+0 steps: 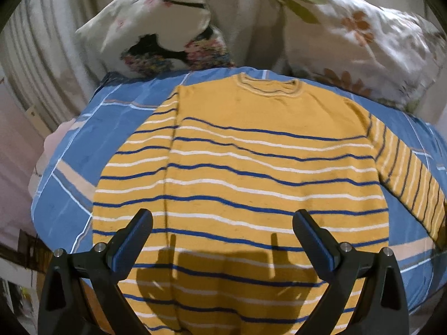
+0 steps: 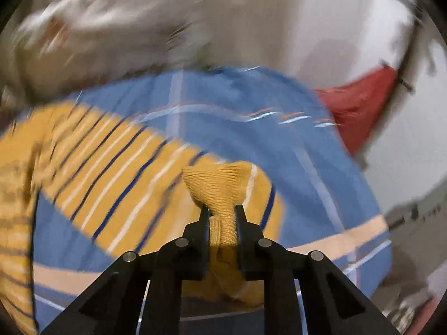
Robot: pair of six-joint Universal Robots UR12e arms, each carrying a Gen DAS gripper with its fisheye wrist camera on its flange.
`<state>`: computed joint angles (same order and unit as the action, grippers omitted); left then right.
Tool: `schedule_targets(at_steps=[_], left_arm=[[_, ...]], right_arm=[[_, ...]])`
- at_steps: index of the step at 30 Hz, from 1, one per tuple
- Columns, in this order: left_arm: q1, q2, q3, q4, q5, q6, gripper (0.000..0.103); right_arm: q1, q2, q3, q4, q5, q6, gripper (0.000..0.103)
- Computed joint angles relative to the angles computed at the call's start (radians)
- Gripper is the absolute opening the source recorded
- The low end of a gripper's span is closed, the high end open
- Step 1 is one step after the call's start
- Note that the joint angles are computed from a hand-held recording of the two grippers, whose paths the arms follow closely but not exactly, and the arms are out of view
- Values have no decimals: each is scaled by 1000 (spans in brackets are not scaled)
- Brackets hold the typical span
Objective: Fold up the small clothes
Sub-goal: 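Fold the held sleeve across the sweater body and open the right tool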
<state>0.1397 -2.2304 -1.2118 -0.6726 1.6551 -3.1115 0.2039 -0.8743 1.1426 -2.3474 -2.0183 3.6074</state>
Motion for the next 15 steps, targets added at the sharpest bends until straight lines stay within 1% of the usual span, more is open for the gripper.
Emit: schedule_targets(at_steps=[2, 3, 5, 6, 7, 8, 9, 10, 11, 13, 15], left_arm=[[3, -2, 4, -2, 5, -11, 100], [3, -4, 6, -1, 8, -13, 100], [3, -8, 10, -3, 8, -14, 100], [3, -8, 11, -4, 7, -13, 100], [3, -9, 14, -7, 5, -11, 100], [2, -10, 15, -10, 0, -8, 100], [0, -12, 18, -12, -2, -4, 100], [-2, -13, 19, -12, -3, 0, 100], [-4, -14, 20, -12, -6, 3, 100], [-8, -16, 23, -16, -8, 6, 100], [-12, -19, 27, -21, -10, 8, 100]], right_arm=[[-17, -27, 35, 3, -54, 79, 17], [-32, -44, 55, 31, -83, 149, 17], [-56, -68, 92, 56, -88, 242, 18], [-64, -78, 101, 103, -117, 304, 19], [-70, -94, 119, 126, -140, 362, 24], [-78, -118, 155, 107, -126, 412, 32], [-86, -140, 191, 54, -78, 433, 36], [-96, -164, 236, -23, -14, 444, 42], [-104, -183, 274, -96, 54, 449, 44], [-124, -217, 357, -255, 239, 475, 45], [-135, -229, 412, -360, 379, 529, 45]])
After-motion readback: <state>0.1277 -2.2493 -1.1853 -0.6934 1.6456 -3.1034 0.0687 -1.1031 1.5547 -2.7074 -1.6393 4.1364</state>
